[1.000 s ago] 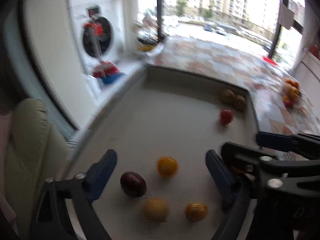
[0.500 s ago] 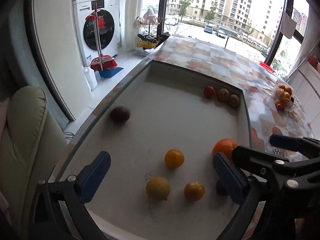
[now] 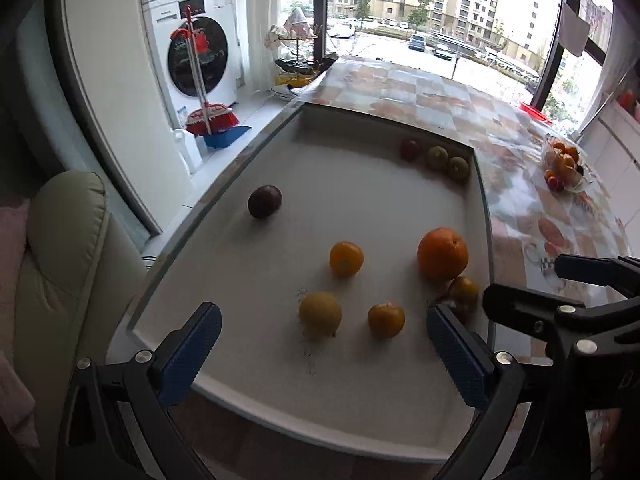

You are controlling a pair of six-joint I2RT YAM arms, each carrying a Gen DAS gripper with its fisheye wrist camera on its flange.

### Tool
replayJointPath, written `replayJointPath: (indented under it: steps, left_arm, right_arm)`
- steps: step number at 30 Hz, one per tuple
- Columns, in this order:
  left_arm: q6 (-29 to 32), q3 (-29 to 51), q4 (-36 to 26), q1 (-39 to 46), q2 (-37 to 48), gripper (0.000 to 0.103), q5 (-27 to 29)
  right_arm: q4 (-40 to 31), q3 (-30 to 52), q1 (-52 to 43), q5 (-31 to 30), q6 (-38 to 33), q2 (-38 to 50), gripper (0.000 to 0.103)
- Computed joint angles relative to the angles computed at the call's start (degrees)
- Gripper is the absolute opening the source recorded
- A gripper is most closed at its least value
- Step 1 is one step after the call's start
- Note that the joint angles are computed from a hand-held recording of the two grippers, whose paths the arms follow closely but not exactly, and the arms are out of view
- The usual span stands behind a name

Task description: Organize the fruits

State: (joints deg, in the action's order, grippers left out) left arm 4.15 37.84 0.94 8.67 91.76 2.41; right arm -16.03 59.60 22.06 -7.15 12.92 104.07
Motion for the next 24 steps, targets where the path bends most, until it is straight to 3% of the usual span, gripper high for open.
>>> replayJointPath:
  steps: [24]
  left_arm:
    - [1.48, -5.42, -1.45, -5.05, -7.01, 0.103, -7.75]
  right_arm:
    - [1.48, -6.25, 1.89, 2.33, -0.29, -6.33, 0.103]
